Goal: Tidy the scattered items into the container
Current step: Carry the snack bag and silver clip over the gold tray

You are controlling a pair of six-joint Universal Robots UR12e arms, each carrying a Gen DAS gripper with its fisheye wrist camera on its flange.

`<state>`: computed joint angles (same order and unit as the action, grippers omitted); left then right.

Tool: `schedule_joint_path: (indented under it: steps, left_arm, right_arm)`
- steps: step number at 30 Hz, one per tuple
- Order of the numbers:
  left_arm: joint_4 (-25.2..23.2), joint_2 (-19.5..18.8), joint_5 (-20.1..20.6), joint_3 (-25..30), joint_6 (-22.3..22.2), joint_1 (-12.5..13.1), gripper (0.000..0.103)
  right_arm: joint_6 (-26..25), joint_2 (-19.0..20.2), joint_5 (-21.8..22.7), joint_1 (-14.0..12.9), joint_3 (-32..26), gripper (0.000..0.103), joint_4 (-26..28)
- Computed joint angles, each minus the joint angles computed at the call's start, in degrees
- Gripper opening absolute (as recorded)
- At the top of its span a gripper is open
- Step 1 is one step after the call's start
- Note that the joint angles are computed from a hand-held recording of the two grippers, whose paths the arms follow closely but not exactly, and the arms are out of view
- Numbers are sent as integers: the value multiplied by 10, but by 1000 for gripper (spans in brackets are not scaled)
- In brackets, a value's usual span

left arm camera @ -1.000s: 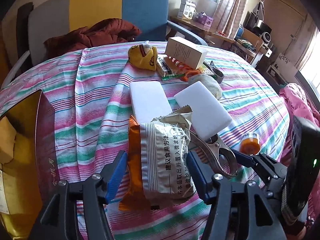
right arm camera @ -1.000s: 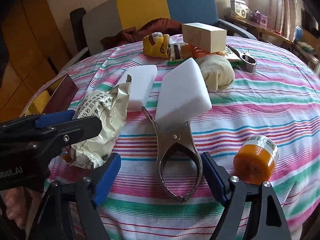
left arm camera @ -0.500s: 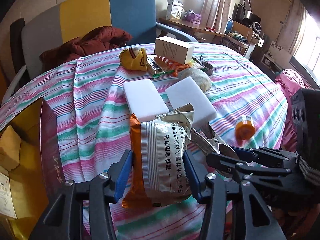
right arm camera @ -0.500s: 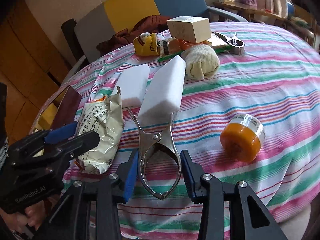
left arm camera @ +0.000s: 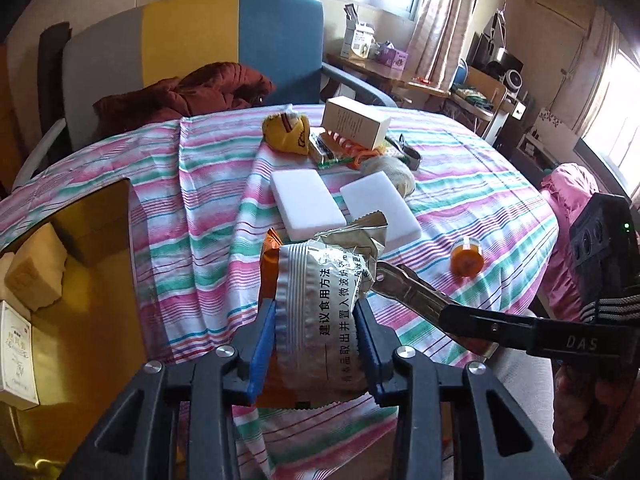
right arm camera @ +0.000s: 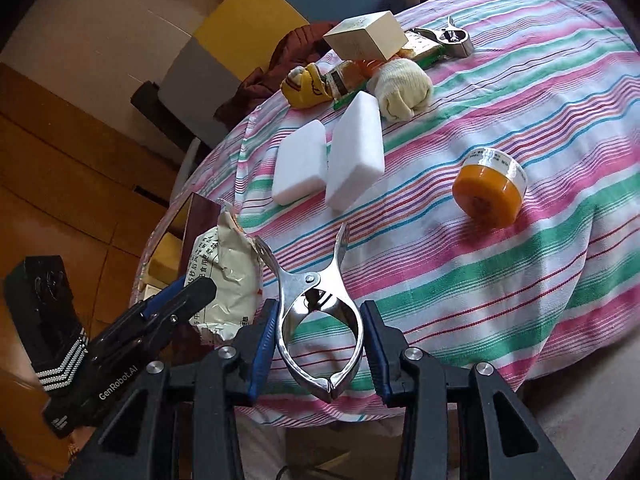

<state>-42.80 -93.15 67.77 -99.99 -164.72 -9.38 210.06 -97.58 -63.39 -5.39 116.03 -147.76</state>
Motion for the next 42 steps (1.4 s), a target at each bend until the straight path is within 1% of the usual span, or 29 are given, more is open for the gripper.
schedule_joint_path:
  steps: [7,11,14,17,21,24,27,29,30,31,33,34,36,40,41,42]
  left_arm:
    - [27,24,-11,-14,-17,28,38]
    - [44,36,9,-23,-43,50,38]
    - [48,40,30,-28,-65,70,38]
    - [36,38,45,-28,-78,89,38]
    - [16,28,77,-22,-72,105,38]
    - [14,21,102,-20,-71,113,38]
    - [23,8,151,-16,-62,113,39]
    - [18,-2,172,-9,-62,113,39]
    - [5,-6,172,-3,-70,117,40]
    - [-16,-9,161,4,-82,122,40]
    - [-39,-8,127,10,-109,134,40]
    - [-37,-5,114,7,-122,139,40]
    - [-18,3,91,-3,-142,147,40]
    - [20,14,84,-17,-165,152,40]
    - [28,16,83,-20,-168,152,40]
    - [33,18,84,-22,-170,152,40]
  right_arm:
    - [3,8,-3,14,-21,41,-11]
    - [5,21,13,26,-45,41,-25]
    - [-13,43,12,48,-77,41,-22]
    - [-26,70,21,73,-112,41,-14]
    - [-46,107,18,110,-160,41,-4]
    - [-68,135,-6,139,-196,41,10]
    - [-80,162,-30,163,-228,41,37]
    - [-87,178,-47,175,-244,41,52]
    - [-89,184,-58,180,-252,41,63]
    - [-90,191,-67,186,-259,41,71]
    - [-92,203,-85,194,-270,41,84]
    - [-91,209,-92,198,-275,41,92]
    - [-87,220,-107,202,-283,41,96]
    - [-81,233,-146,214,-293,41,104]
    - [-83,238,-147,215,-299,42,113]
    - [-82,243,-137,215,-302,42,116]
